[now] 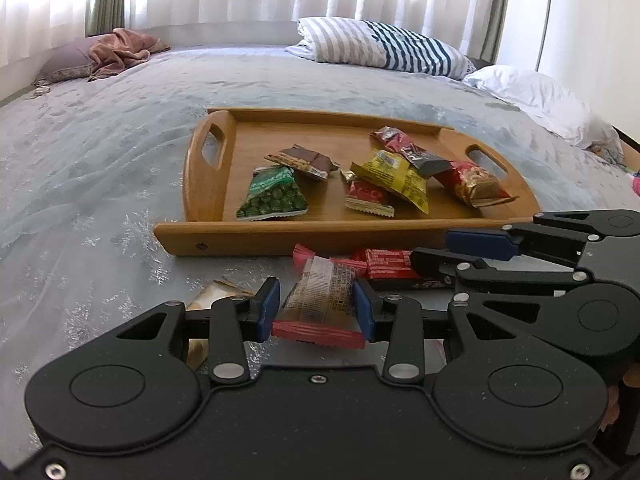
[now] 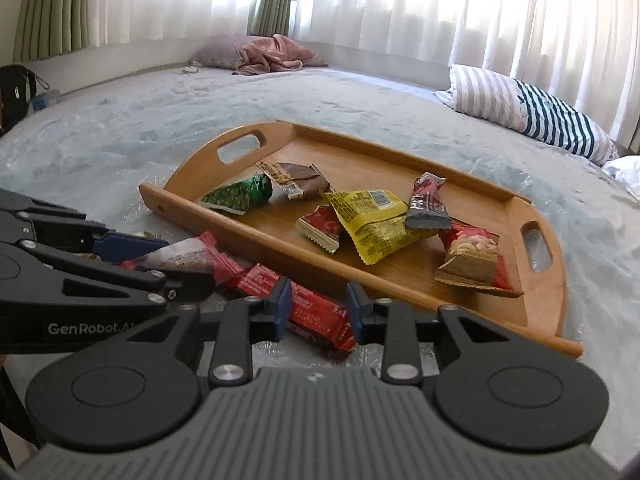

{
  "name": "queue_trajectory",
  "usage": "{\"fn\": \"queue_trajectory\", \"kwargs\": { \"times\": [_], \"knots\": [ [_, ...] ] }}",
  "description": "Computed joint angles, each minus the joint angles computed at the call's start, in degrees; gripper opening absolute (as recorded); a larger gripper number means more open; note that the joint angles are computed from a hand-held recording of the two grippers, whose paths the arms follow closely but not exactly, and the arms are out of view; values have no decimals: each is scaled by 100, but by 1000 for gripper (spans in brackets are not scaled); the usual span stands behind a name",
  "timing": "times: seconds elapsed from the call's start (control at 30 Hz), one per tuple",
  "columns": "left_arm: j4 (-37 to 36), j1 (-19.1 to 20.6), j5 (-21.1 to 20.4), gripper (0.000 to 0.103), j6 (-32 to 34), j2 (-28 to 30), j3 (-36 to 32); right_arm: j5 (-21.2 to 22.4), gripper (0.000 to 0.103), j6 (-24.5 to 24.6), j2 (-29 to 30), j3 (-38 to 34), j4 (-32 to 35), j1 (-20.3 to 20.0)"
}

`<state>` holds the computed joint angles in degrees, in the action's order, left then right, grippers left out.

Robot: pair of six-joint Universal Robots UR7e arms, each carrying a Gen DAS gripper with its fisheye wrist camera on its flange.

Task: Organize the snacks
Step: 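Grasp the red chocolate bar with the right gripper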

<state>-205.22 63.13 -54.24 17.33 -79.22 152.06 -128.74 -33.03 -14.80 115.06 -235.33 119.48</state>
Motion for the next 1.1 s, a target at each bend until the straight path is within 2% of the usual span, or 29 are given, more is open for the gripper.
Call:
{"fn": "queue_trajectory", "kwargs": {
  "times": [0.13, 0.23, 0.27, 0.3, 0.4, 0.43, 0.53, 0.63, 0.73, 0.93, 1.03, 1.1],
  "knots": [
    [30, -23, 9, 38, -23, -50, 39, -401, 34, 222, -148, 105, 437, 169],
    [-20, -36, 60, 38, 0, -60, 46, -403, 38, -189, -204, 110, 588, 129],
    [10, -17, 33, 38, 3, -84, 39, -354, 48, -334, -214, 97, 605, 93],
    [31, -2, 15, 38, -4, -103, 36, -312, 49, -393, -245, 72, 692, 57],
    [58, 39, -7, 38, 10, -108, 22, 3, 56, -140, -464, 102, 1268, -80],
    [52, 60, -19, 38, 20, -92, 10, 45, 60, -100, -480, 81, 1344, -107],
    [17, 107, -58, 38, 27, -53, -20, 189, 64, 167, -496, 52, 1438, -184],
    [-23, 125, -80, 38, 7, -27, -29, 301, 65, 662, -496, 90, 1371, -251],
    [-34, 151, -114, 38, -6, -31, -25, 362, 45, 974, -450, 183, 1095, -256],
    [-22, 162, -172, 38, -55, -75, 6, -327, 10, 918, -87, 128, 186, 31],
    [19, 176, -218, 38, -41, -131, 16, -582, 13, 1156, -153, 212, 80, 38],
    [-7, 166, -201, 38, -59, -153, 28, -636, 36, 1484, -242, 300, 63, 12]
  ]
}}
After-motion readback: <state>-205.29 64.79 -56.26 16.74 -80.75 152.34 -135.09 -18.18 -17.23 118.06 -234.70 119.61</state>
